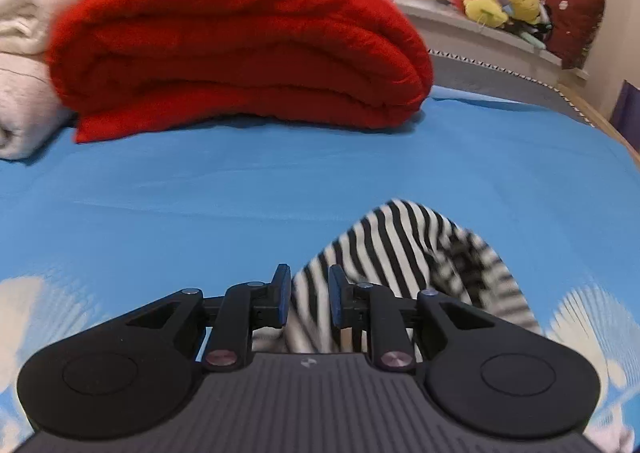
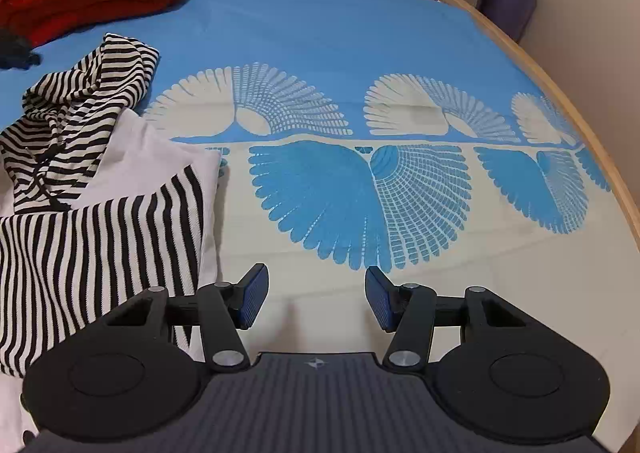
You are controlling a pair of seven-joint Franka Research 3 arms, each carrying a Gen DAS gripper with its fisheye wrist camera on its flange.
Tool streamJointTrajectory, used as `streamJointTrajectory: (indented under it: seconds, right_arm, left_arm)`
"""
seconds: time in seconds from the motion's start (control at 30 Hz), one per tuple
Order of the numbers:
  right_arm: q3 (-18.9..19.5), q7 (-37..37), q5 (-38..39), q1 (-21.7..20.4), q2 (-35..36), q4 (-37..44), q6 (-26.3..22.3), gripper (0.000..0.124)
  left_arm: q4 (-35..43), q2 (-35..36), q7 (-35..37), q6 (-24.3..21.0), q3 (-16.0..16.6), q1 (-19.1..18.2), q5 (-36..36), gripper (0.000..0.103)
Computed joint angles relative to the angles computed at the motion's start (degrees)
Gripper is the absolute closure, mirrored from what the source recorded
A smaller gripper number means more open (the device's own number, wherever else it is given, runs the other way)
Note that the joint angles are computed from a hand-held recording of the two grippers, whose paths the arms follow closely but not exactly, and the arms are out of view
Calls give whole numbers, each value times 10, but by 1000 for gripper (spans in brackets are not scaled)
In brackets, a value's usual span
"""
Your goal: Fold small clothes
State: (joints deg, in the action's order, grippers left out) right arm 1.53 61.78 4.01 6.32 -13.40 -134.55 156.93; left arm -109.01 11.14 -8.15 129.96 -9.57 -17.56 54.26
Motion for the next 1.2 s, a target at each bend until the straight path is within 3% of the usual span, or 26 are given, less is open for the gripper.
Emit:
streamJointTrajectory:
  seconds: [0.03, 0.1, 0.13, 0.23, 0.27, 0.3, 0.33, 0.43, 0.53, 0.6, 0.7, 0.8, 0.9, 0.93, 1.0, 1.1, 1.2]
  right_arm:
    - [-1, -4, 1, 2, 0, -1, 1, 68]
    - [-2, -16, 5, 6, -2, -4, 6, 68]
    - [-1, -17, 2, 5, -1, -4, 9, 68]
    - [7, 5, -11, -2, 2, -5, 25, 68]
    - [5, 4, -6, 1, 2, -5, 28, 68]
    - [4, 4, -4, 2, 2, -5, 32, 68]
    - [4, 4, -4, 2, 2, -6, 34, 68]
    - [3, 3, 0, 4, 2, -3, 31, 68]
    - [-3, -7, 19, 12, -2, 2, 24, 68]
    - [-7, -15, 38, 18, -9, 3, 25, 68]
    - [-16, -34, 75, 30, -19, 5, 21, 68]
    - [-22, -50, 105, 38, -30, 6, 4, 68]
    - [-26, -58, 136, 44, -42, 5, -10, 68]
    - [-27, -61, 145, 46, -47, 4, -13, 68]
    - [-31, -66, 169, 52, -56, 1, -23, 68]
    - [-35, -73, 197, 59, -63, 0, -55, 69]
    - [-39, -62, 223, 60, -54, 14, -119, 70]
  left_arm:
    - [9, 14, 8, 20, 6, 10, -5, 77]
    - [32, 43, 35, 48, 14, 26, -29, 55]
    - [46, 59, 58, 54, 16, 33, -50, 50]
    - [77, 98, 129, 76, 21, 46, -104, 49]
    - [85, 107, 148, 77, 24, 45, -114, 60]
    - [92, 114, 164, 74, 28, 42, -118, 93]
    - [97, 118, 183, 72, 29, 41, -126, 103]
    - [69, 87, 159, 86, 46, 17, -81, 103]
    - [13, 20, 96, 99, 40, -7, -21, 103]
    - [-34, -37, 54, 105, 17, -21, 26, 103]
    - [-87, -113, 28, 72, -43, -50, 55, 103]
    - [-129, -169, 46, 79, -101, -85, -19, 103]
    - [-148, -196, 202, 82, -125, -137, -231, 101]
    - [-156, -208, 220, 70, -130, -149, -287, 99]
    - [-177, -251, 138, 34, -153, -149, -306, 96]
    - [-226, -326, -96, 9, -193, -114, -279, 84]
    - [-236, -313, -215, -22, -210, -88, -253, 82]
